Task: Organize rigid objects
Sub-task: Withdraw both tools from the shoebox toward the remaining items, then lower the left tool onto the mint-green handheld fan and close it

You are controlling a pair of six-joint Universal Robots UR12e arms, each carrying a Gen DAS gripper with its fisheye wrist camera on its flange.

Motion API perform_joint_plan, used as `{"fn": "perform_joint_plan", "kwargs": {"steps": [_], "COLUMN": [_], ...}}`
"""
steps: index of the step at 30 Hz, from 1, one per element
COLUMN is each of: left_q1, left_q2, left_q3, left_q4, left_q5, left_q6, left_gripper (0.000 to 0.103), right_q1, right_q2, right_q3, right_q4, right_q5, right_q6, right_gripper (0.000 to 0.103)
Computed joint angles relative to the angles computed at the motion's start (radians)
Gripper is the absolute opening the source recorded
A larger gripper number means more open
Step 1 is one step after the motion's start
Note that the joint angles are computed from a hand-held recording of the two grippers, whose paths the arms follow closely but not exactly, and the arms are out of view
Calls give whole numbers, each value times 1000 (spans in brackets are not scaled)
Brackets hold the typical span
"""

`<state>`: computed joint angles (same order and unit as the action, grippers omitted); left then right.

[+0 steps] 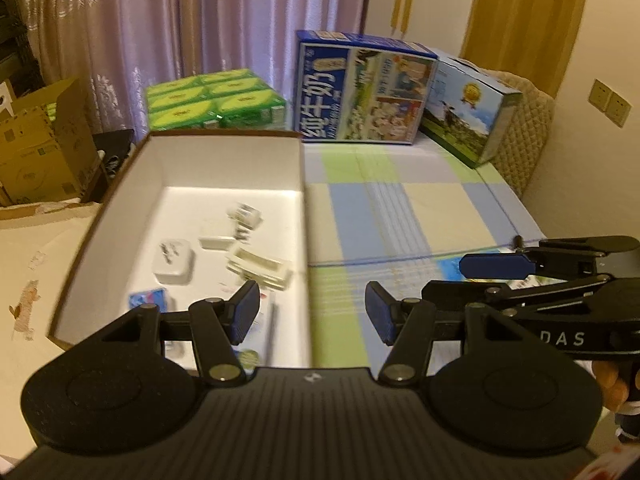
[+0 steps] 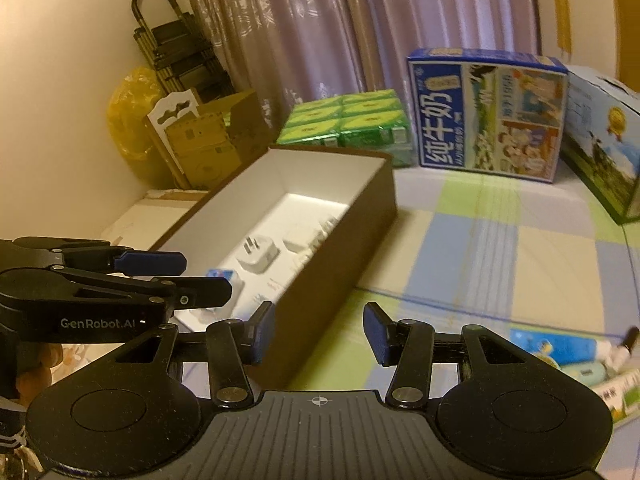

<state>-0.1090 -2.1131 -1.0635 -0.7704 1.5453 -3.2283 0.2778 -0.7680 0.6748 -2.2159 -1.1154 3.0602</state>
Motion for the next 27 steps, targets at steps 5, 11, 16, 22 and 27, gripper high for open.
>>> {"fn": "perform_joint_plan", "kwargs": {"steps": [5, 11, 16, 22, 27], "left_q1": [-26, -58, -85, -110, -127], "left_q2": [1, -20, -47, -85, -121], "left_q3": [-2, 22, 52, 98, 140], "left_q4": [-2, -12, -27, -57, -76], "left_q5": [-27, -66, -90, -113, -118], "left_q6": [4, 18, 39, 63, 80], "left_gripper": [55, 55, 55, 55, 55], "right_q1": [-29, -66, -93, -122, -143], "right_q2": [-66, -127, -165, -186, -197], "right_q3": [115, 224, 288, 324, 346], "right_q4": [-29, -48, -63, -59, -54], "right_q5": [-1, -18, -41, -69, -92], "right_q6": [2, 21, 48, 73, 99], "right_gripper": [46, 46, 47, 47, 47]}}
